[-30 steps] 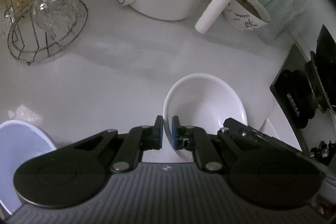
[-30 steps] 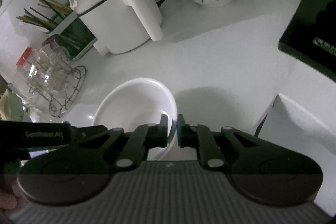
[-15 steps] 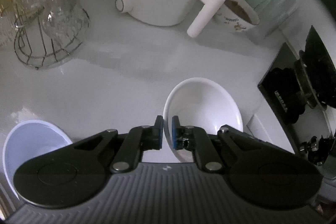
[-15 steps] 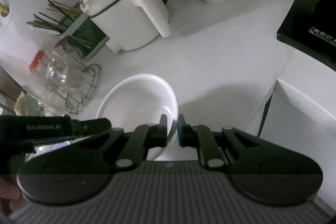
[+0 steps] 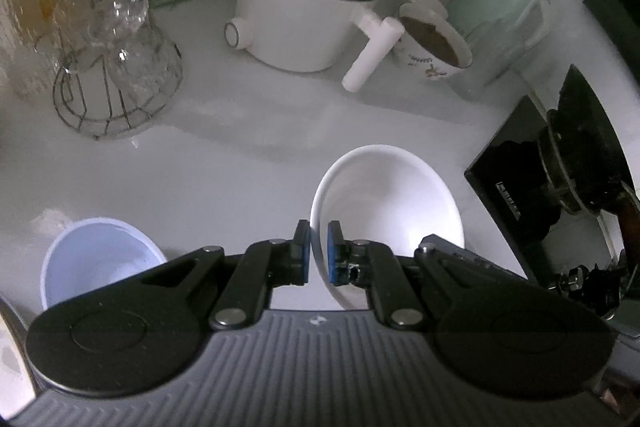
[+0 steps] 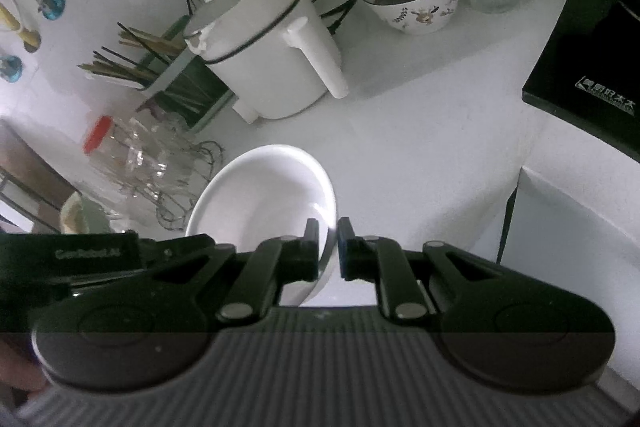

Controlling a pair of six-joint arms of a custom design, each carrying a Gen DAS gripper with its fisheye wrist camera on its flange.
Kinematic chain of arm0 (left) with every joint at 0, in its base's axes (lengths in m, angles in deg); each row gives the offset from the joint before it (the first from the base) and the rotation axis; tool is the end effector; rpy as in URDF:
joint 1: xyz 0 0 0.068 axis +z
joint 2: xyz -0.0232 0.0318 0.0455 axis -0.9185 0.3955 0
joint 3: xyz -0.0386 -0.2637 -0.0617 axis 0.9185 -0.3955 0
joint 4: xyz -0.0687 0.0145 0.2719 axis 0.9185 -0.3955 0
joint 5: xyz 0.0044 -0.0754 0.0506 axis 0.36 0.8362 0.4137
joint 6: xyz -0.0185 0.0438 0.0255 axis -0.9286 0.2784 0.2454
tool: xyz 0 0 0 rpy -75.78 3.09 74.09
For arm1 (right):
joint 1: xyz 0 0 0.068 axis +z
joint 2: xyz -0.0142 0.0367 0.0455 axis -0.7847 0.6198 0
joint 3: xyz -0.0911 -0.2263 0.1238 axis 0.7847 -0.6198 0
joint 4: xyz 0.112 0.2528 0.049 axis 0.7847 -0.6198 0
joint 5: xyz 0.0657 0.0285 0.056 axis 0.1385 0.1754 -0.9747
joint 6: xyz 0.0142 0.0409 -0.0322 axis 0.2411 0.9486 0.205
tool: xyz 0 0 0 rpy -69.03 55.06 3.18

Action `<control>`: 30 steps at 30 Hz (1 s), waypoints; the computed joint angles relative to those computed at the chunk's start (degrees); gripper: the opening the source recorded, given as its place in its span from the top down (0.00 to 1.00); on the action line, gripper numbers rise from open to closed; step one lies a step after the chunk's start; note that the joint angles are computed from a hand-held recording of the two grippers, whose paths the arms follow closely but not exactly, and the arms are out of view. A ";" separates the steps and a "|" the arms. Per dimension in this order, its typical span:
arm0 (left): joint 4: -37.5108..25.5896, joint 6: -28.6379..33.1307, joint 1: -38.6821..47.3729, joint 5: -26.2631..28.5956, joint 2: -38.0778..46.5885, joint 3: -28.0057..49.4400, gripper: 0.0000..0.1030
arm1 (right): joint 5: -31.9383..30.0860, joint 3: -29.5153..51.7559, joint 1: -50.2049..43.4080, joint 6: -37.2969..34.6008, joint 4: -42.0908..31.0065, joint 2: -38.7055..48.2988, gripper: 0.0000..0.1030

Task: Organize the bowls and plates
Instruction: 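Lift the white bowl and lower it into the nested blue bowls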

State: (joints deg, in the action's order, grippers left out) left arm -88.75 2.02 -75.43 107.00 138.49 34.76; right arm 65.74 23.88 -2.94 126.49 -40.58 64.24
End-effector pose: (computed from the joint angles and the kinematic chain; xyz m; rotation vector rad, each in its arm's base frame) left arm 0.4527 -0.0889 0.1775 0.9986 2.5540 -0.7338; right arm 0.2178 0.2121 0.1489 1.1392 2.0378 0.1811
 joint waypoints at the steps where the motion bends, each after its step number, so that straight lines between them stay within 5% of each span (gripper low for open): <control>1: -0.57 -0.01 0.19 0.22 0.30 0.89 0.91 | -0.03 0.29 0.28 0.12 -0.26 -0.19 0.88; 21: -16.28 1.92 12.40 3.06 8.78 18.71 0.91 | -5.07 10.24 0.63 -6.67 5.39 5.05 0.88; 30: -16.73 1.91 17.73 5.52 10.75 21.02 0.91 | -7.71 17.91 -0.04 -12.43 6.07 11.84 0.87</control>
State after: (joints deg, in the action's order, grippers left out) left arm -105.48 3.93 -57.70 112.51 149.23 55.78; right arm 58.03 41.79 -2.98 114.06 -34.51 76.09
